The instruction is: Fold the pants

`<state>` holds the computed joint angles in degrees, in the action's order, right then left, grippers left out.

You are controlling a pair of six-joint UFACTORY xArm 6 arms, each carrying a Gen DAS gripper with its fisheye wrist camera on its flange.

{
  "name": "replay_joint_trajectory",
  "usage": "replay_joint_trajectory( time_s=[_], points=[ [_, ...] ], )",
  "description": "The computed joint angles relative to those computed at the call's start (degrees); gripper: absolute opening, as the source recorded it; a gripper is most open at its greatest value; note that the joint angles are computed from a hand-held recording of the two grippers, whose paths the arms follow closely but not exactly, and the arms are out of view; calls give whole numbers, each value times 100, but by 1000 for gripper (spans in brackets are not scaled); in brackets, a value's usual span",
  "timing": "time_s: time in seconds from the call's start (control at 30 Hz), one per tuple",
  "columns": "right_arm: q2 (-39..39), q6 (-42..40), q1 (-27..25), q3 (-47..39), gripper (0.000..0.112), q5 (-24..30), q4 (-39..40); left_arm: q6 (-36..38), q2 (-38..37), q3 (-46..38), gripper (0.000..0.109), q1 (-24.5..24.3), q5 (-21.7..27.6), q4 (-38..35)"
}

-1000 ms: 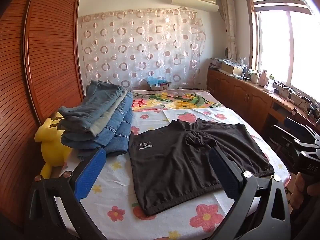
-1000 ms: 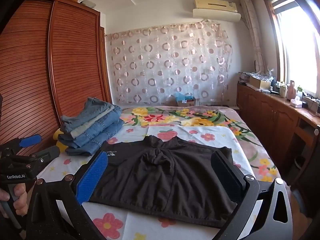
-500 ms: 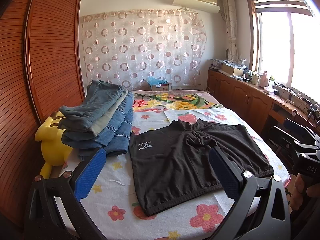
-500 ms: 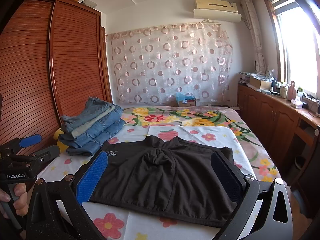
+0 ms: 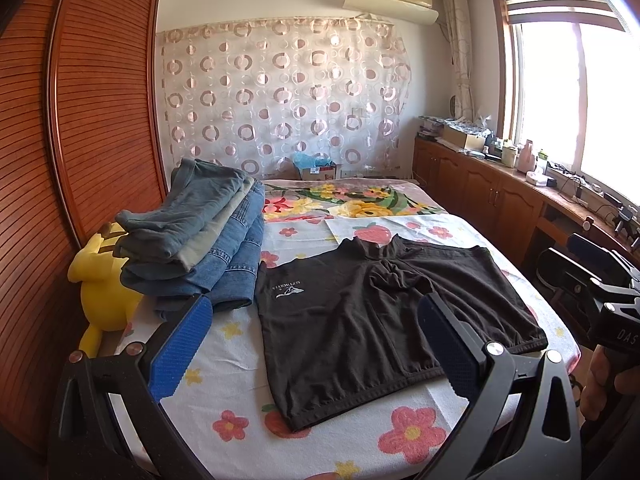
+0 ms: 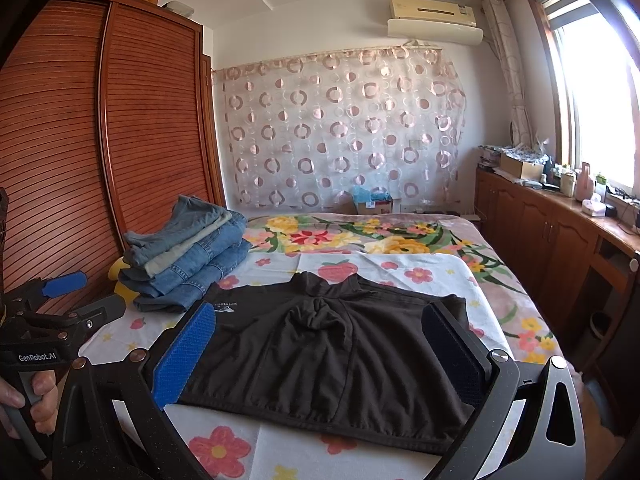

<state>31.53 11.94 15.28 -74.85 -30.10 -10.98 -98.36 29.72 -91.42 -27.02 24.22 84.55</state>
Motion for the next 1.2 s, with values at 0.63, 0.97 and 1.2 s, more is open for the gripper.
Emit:
replay_joint_trajectory(
  time_s=[0.63, 0.97, 1.2],
  points=[
    [-13, -5, -4, 28, 103, -33, 5, -32, -71, 81, 103, 10, -35, 54],
    [-22, -23, 10, 42, 103, -49, 36, -37, -71, 78, 103, 5, -30, 62],
    [-51, -53, 28, 65, 103, -66, 83, -23, -73, 77, 103, 9, -44, 52]
  ],
)
